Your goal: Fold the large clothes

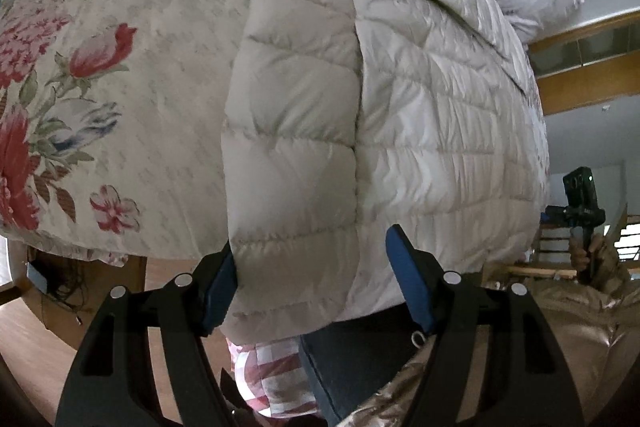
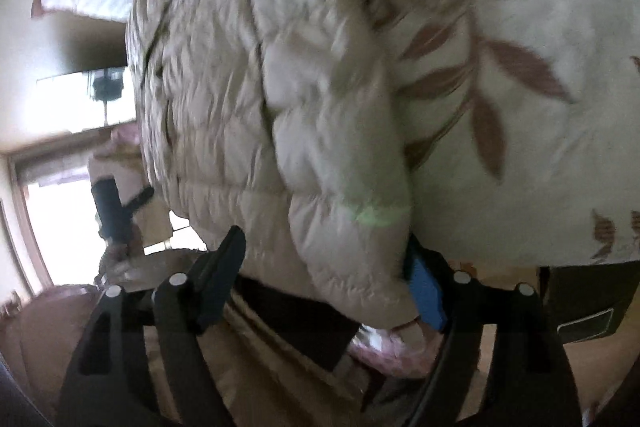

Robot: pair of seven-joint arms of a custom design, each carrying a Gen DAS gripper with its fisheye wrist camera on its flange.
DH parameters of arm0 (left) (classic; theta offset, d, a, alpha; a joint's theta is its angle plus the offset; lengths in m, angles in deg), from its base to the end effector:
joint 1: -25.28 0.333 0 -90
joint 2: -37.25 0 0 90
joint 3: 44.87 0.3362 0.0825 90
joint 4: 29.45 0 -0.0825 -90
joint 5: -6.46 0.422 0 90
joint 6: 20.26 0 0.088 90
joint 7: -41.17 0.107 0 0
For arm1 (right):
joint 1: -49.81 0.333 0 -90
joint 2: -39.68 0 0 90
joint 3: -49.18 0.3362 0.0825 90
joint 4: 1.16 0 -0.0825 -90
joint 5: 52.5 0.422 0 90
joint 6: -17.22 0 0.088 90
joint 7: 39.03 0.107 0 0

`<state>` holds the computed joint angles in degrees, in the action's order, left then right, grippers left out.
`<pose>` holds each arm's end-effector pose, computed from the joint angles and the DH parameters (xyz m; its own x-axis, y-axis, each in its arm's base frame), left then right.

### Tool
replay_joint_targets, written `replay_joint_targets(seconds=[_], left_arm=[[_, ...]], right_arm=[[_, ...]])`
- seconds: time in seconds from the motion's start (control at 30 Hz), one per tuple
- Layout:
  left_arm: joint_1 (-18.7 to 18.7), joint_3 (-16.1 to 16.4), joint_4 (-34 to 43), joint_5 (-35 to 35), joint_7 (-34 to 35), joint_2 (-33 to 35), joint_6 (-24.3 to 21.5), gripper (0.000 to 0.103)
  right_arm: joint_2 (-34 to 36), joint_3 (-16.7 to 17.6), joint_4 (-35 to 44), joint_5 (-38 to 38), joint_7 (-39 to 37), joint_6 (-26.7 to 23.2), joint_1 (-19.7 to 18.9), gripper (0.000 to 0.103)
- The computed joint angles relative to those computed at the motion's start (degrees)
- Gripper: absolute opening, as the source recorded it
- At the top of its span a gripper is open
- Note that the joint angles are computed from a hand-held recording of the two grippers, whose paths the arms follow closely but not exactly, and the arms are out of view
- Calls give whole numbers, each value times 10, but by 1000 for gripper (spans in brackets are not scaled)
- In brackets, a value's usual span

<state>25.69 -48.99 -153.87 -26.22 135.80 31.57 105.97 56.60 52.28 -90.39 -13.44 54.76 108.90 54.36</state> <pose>0.5599 -0.0555 0.4550 0.1263 -0.8780 0.4618 -0.9784 -0.1869 -0.0879 0.6559 0.1504 0.4906 -0.1365 -0.7889 -0.5992 -0.9532 -0.0601 0.2963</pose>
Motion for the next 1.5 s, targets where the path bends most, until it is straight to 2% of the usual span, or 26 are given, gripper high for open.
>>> replay_joint_targets(seconds=[0.13, 0.23, 0.3, 0.37, 0.43, 0.47, 0.5, 0.53, 0.6, 0.7, 0.8, 0.97, 1.07, 1.2, 1.5], left_arm=[[-1, -2, -2, 18, -10, -5, -24, 67], [1, 0, -16, 22, -24, -13, -25, 63], [3, 2, -29, 18, -40, -15, -14, 62], [3, 2, -37, 18, -49, -13, -7, 62], [0, 2, -42, 7, -46, -8, -1, 62], [-1, 1, -45, 1, -44, -8, 2, 61], [-2, 3, -48, -13, -36, -7, 4, 54], [-2, 5, -51, -28, -26, -9, 4, 44], [-2, 10, -52, -62, 5, -14, -1, 28], [1, 17, -50, -92, 39, -21, -11, 14], [2, 23, -47, -132, 79, -31, -10, 11], [2, 25, -34, -171, 118, -37, 30, 11], [1, 23, -21, -183, 126, -32, 60, 11], [1, 21, -3, -190, 127, -20, 98, 11], [4, 5, 73, -211, 93, 47, 200, 11]], right_arm=[[7, 7, 16, -17, -10, -32, 9, 81], [21, 10, 33, -30, 0, -61, 17, 81], [18, 12, 15, -21, 3, -57, 19, 81], [12, 12, -4, -9, 3, -52, 20, 76], [9, 15, -19, 0, -1, -46, 23, 52], [7, 16, -24, 8, -2, -43, 24, 44], [3, 16, -31, 19, -8, -40, 23, 29], [-2, 16, -37, 30, -13, -37, 21, 24], [-10, 16, -42, 48, -24, -33, 19, 19], [-19, 15, -37, 70, -42, -21, 18, 16], [-15, 14, -15, 71, -52, -13, 20, 15], [-2, 18, 29, 59, -71, 45, 33, 15], [7, 19, 49, 27, -51, 105, 48, 15], [2, 15, 56, -33, -10, 201, 66, 15], [43, 10, 128, -197, 63, 340, 106, 15]])
